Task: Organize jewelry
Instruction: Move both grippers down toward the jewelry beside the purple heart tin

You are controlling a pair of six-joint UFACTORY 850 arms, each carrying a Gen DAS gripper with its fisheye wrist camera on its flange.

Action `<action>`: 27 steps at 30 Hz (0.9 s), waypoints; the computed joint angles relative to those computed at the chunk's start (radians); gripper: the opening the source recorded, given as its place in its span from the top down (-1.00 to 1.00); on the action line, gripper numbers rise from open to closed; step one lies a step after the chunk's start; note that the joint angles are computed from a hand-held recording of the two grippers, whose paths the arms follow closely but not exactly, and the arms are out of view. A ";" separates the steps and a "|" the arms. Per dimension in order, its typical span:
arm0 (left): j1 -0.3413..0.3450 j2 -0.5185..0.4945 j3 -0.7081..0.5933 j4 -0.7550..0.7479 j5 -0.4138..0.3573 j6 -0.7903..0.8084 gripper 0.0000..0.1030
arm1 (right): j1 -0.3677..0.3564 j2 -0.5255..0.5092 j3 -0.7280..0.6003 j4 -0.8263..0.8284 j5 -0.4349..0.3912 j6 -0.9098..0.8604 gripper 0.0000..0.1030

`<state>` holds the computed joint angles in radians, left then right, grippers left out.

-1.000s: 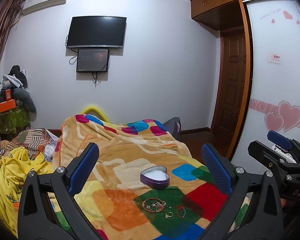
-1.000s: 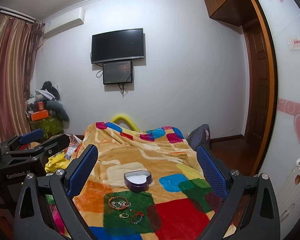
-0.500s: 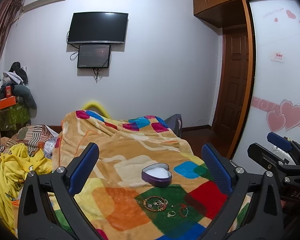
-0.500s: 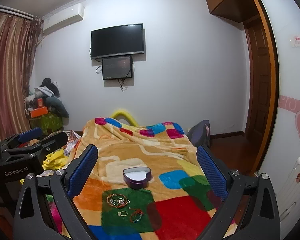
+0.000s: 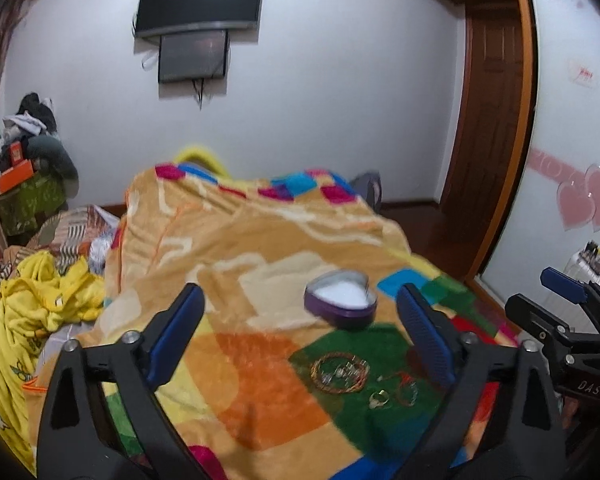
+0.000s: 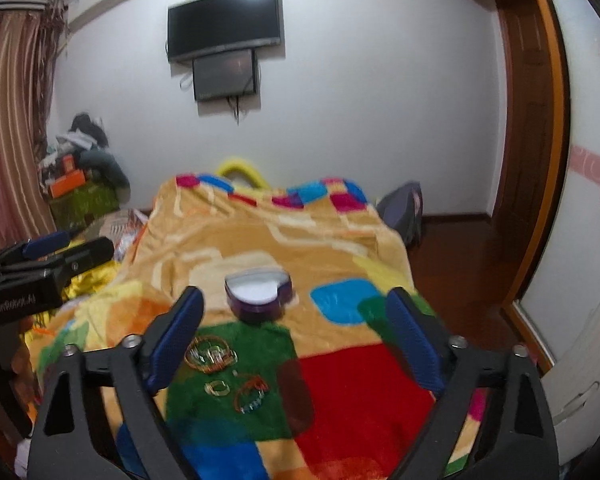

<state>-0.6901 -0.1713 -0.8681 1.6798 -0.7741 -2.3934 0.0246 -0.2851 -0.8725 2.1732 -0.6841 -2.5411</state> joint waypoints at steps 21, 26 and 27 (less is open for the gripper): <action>0.106 -0.154 -0.050 -0.084 0.415 0.133 0.14 | 0.019 -0.206 -0.157 -0.596 0.071 0.471 0.19; 0.119 -0.171 -0.057 -0.046 0.481 0.101 0.26 | 0.033 -0.234 -0.174 -0.661 0.084 0.512 0.37; 0.121 -0.173 -0.059 -0.027 0.497 0.082 0.27 | 0.031 -0.236 -0.171 -0.650 0.082 0.495 0.44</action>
<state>-0.5693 -0.3448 -0.9269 1.6528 -0.2776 -2.3113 0.0553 -0.5206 -1.0436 1.5236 -0.6017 -2.0466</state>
